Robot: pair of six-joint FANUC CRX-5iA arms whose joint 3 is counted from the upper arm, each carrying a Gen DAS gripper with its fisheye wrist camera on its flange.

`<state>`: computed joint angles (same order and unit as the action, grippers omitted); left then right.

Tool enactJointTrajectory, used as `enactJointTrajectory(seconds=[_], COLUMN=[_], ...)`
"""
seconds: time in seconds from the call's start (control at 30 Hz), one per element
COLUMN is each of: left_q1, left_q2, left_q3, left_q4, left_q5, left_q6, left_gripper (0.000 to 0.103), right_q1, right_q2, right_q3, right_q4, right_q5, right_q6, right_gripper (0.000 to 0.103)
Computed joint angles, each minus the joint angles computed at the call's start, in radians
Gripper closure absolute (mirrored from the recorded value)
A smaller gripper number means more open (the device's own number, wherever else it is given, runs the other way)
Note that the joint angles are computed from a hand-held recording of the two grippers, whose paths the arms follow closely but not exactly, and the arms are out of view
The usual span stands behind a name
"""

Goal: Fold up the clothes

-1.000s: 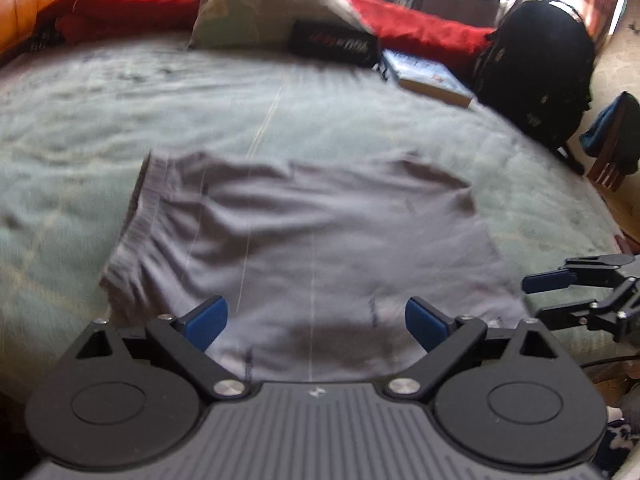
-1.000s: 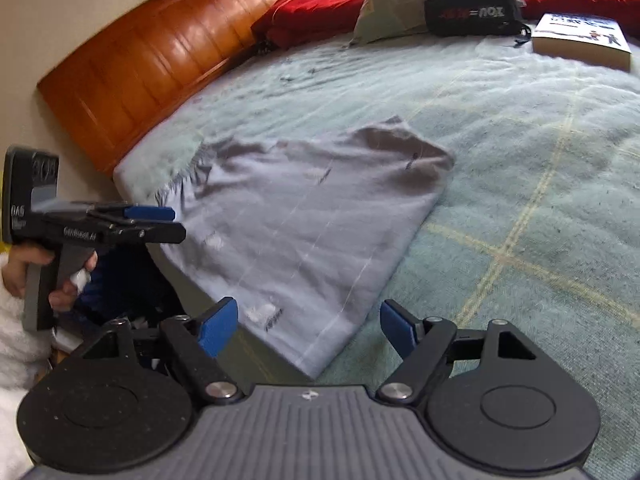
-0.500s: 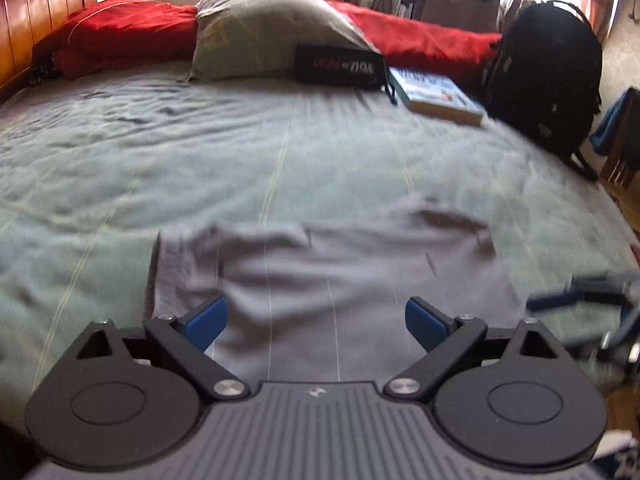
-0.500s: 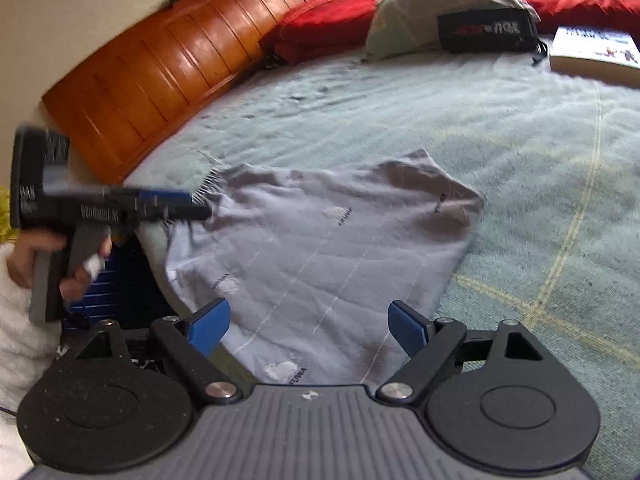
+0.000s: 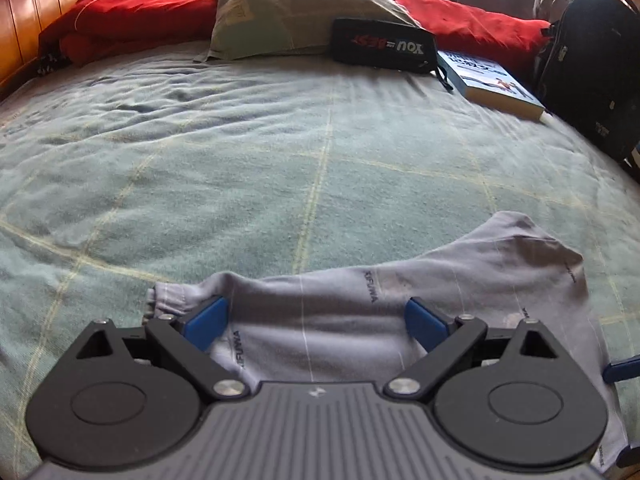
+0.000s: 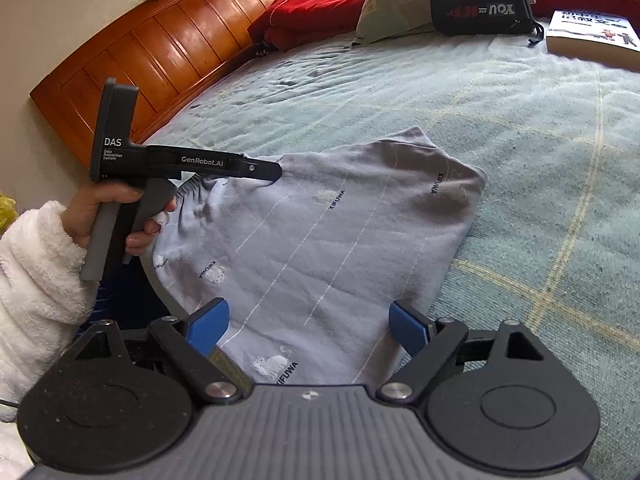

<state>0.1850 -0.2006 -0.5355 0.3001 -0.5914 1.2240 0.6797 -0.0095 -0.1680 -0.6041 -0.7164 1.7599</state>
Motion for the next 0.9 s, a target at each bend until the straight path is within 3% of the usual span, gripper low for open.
enactJointTrajectory(seconds=[0.13,0.33,0.4,0.5,0.57,0.7,0.9], left_q1=[0.015,0.015,0.019,0.048,0.090,0.105,0.107], left_q2=[-0.057,-0.210,-0.227,-0.201,-0.221,-0.261,-0.292], left_q3=[-0.031,-0.166,-0.184,-0.165,-0.210,-0.214,-0.273], left_q4=[0.073,0.213,0.190,0.093,0.176,0.186,0.348], left_q5=[-0.026,-0.017,-0.033,-0.077,-0.062,-0.071,-0.128], left_q6=[-0.063,-0.297,-0.301,-0.196,-0.242,-0.233,-0.399], left_gripper=[0.008,0.007,0.007,0.007,0.007,0.007,0.007], right_q1=[-0.001,0.005,0.010,0.019,0.026,0.042,0.043], right_q2=[-0.003,-0.003,-0.007,-0.016,-0.029,-0.053,-0.069], right_q3=[-0.003,-0.007,-0.012,-0.022,-0.035,-0.064,-0.070], right_q4=[-0.001,0.007,0.017,0.036,0.055,0.106,0.106], right_q5=[0.001,0.010,0.016,0.026,0.036,0.060,0.079], right_q6=[0.003,-0.003,-0.009,-0.029,-0.046,-0.095,-0.100], right_gripper=[0.013,0.012,0.012,0.012,0.012,0.011,0.010])
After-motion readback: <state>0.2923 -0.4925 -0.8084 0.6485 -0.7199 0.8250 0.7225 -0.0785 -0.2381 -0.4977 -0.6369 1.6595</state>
